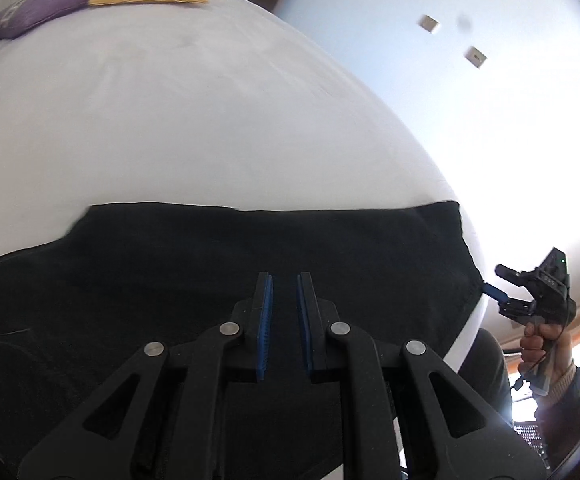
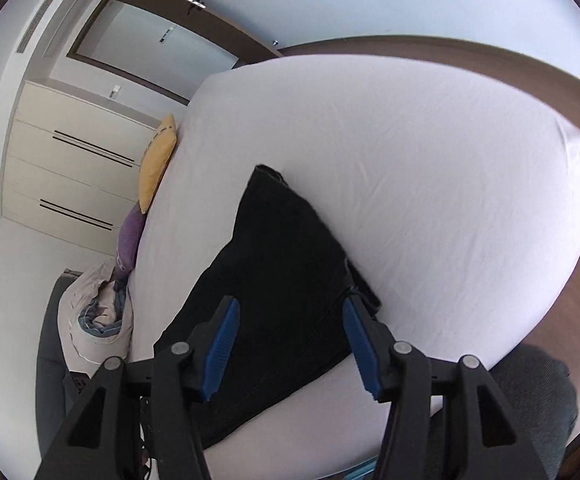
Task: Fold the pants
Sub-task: 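Grasp the folded edge with the right tool while the left tool holds the jeans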
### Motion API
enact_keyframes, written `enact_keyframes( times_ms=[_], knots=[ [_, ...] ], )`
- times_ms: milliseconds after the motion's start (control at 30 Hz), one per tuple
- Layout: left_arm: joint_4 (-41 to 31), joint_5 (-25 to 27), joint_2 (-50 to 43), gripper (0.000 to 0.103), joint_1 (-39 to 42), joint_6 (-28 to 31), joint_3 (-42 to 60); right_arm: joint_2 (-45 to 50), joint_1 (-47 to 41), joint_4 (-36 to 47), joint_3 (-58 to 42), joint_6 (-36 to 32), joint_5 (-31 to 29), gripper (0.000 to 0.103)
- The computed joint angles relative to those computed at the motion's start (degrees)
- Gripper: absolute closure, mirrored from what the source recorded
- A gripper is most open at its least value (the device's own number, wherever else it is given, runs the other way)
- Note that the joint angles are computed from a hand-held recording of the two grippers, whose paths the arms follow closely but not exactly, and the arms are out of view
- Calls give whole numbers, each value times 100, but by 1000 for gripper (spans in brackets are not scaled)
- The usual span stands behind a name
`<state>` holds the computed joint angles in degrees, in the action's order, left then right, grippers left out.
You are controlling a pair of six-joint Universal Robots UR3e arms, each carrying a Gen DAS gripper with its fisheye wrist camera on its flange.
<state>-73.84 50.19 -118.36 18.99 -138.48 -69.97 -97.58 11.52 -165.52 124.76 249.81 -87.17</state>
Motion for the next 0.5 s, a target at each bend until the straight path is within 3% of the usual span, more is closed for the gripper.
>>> enact_keyframes(
  times_ms=[33,100,133,267,367,500],
  knots=[
    [251,103,-21,91,-284,-127,-92,-171,-165,-333,408,83,-9,47],
    [662,321,-119,91,-682,-418,-220,-658,-734,-488,993,-26,536,48],
    [774,380,-325,91,-880,-629,-89,-774,-756,-259,961,-19,517,56],
    [871,752,-1150,91,-1336,-1305,553,-1671,-816,82,1369,199,331,56],
    [1226,705,-1284,91,-1312,-1500,319,-1849,-971,-97,1786,277,602,55],
    [691,500,-793,91,-862,-1089,-263,-1376,-974,-1136,2163,492,617,55]
  ],
)
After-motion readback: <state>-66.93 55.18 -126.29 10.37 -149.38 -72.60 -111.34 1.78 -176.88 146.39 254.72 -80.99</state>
